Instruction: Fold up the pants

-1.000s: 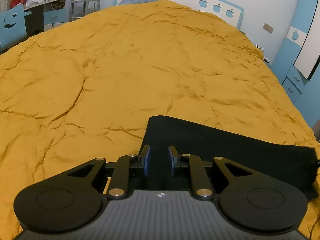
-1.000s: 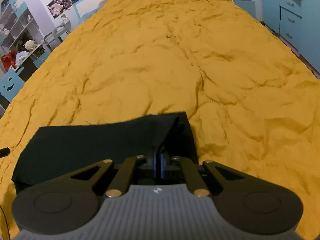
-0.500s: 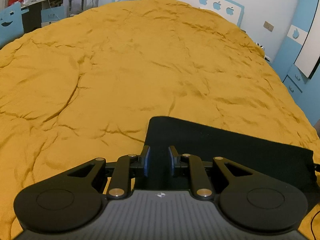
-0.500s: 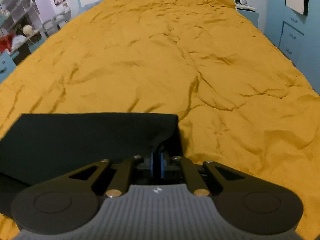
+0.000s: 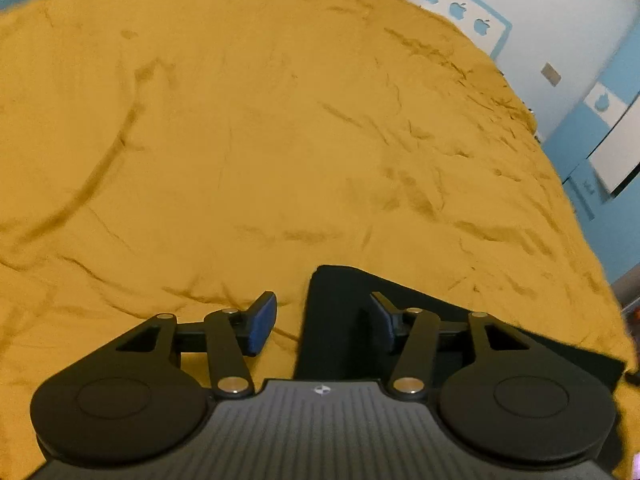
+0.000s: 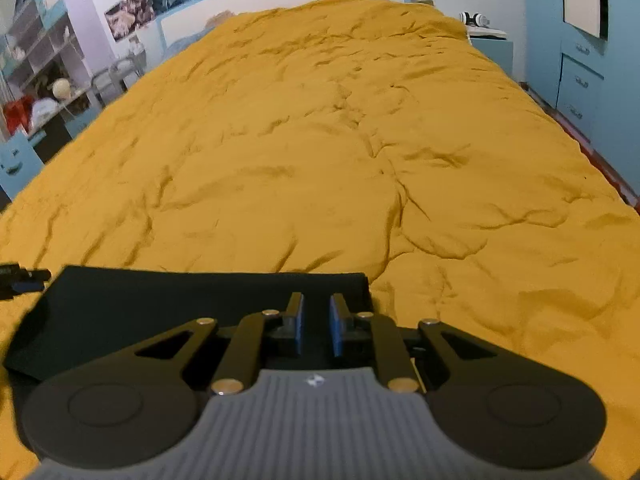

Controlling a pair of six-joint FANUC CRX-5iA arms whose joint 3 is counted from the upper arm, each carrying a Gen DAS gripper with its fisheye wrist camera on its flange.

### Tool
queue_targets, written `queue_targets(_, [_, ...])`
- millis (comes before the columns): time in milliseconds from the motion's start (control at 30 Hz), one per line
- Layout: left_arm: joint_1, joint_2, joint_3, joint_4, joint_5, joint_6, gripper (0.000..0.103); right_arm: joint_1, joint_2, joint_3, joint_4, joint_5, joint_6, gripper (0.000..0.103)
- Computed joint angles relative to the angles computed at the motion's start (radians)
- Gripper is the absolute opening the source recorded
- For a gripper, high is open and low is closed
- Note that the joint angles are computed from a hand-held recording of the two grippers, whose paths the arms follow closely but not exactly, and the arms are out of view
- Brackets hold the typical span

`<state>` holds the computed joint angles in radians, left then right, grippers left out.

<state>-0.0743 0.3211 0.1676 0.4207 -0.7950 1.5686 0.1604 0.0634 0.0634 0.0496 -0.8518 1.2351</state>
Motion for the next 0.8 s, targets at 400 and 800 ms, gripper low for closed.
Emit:
queue_targets(400, [0.001,0.005,-0.125,0.337,0.152,-0.485,0.01,-0.002,0.054,-0.029,0.074,0.031,-0.064,0.013])
queue_targets(800, [0.066,-0.017,-0.003,0.079,-0.082,-0.161,0.045,0.05,-0.012,-0.103,0.203,0.035,-0.179,0.016])
